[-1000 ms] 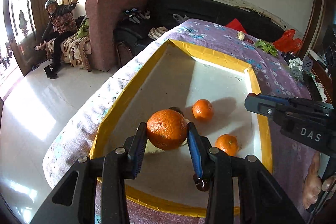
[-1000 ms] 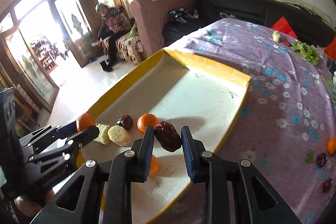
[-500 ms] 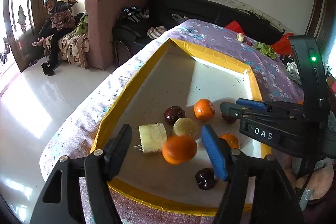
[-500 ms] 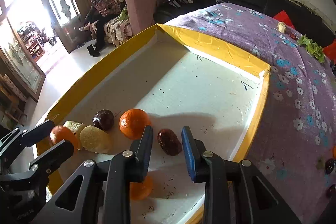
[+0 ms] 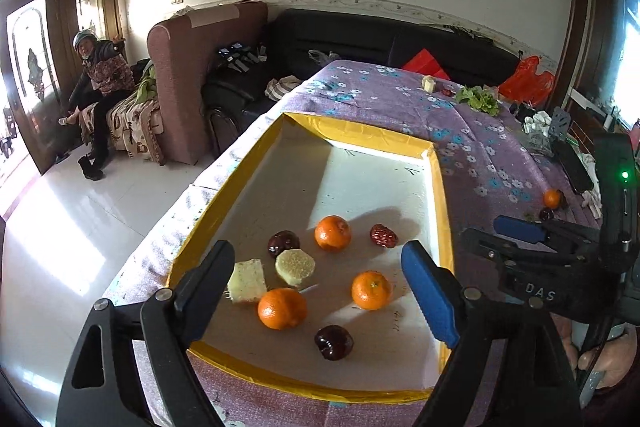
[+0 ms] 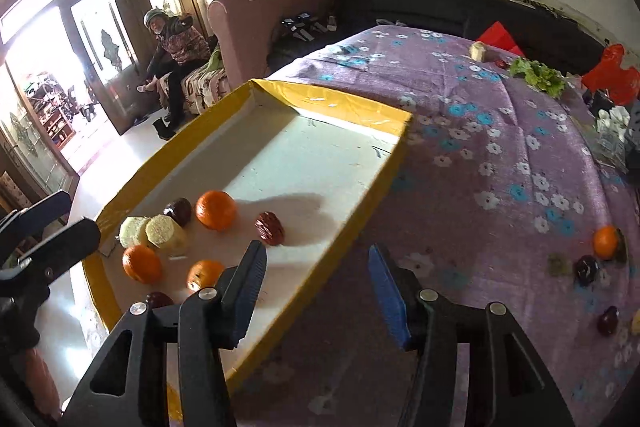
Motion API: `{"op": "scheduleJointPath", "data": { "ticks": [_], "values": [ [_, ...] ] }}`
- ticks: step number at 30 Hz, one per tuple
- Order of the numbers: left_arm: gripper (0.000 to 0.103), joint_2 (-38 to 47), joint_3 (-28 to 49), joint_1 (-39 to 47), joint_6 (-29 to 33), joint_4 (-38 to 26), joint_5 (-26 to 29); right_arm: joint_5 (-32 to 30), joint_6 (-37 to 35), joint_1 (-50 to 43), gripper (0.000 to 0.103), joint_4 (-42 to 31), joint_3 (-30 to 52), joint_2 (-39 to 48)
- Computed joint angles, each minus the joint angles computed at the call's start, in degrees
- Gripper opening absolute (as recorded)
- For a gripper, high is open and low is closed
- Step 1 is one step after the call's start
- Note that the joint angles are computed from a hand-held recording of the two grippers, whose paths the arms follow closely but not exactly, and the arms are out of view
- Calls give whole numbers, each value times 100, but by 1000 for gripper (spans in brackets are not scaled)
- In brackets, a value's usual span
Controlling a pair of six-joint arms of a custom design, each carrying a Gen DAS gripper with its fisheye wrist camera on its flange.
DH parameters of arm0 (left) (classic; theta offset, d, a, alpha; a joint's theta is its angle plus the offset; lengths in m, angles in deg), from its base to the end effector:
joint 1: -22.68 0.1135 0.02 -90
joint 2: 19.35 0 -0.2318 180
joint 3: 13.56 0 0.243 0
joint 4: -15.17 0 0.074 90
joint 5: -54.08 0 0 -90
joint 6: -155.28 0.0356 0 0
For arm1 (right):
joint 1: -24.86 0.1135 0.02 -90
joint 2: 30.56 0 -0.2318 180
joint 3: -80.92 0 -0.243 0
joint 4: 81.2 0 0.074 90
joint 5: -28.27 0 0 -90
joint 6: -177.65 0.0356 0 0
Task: Organize fruits
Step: 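Grasp the leafy orange with the right tool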
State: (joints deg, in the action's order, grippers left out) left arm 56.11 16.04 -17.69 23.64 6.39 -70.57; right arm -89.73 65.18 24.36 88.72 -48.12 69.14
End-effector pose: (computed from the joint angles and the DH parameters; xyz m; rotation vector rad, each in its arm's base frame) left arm 0.1585 -0.1082 0.0793 -0.2537 2.2930 0.0603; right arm 0.2740 0.0143 0.0691 -0.6415 2.4002 0.4679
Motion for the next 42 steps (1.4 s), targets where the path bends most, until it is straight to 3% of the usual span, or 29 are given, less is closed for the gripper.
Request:
{"op": "scheduleJointPath", "data": {
  "ticks": [6, 9, 12, 15, 21, 30, 33, 34, 42],
  "values": [
    [85, 385, 356, -502, -33, 122, 130, -373, -1068, -1936, 61, -662, 556, 227],
    [85, 887, 653, -736, -9, 312, 100, -448, -1207, -2907, 61, -1029, 1439, 794],
    [85, 1367, 1002, -851, 40, 389, 148, -485, -864, -3617, 61, -1470, 2692, 1611],
    [85, 1649, 1226, -941, 20, 453, 246, -521, -448, -3872, 60, -1994, 3976, 2444],
    [85, 1762, 1380, -1013, -57, 274, 221, -234, 131, -3343, 60, -2300, 5418, 3506],
    [85, 1982, 1584, -1077, -81, 182, 198, 689, 137, -2587, 60, -2357, 6127, 4310],
    [85, 2104, 1681, -1122, -41, 177, 214, 925, -20, -2478, 49, -2107, 5830, 4252],
    [85, 2148, 1720, -1152, -33, 156, 189, 873, -46, -2490, 40, -2099, 5769, 4218],
    [85, 2320, 2024, -1232, 120, 63, 307, -598, -258, -3154, 40, -2899, 5455, 3698]
  ]
}}
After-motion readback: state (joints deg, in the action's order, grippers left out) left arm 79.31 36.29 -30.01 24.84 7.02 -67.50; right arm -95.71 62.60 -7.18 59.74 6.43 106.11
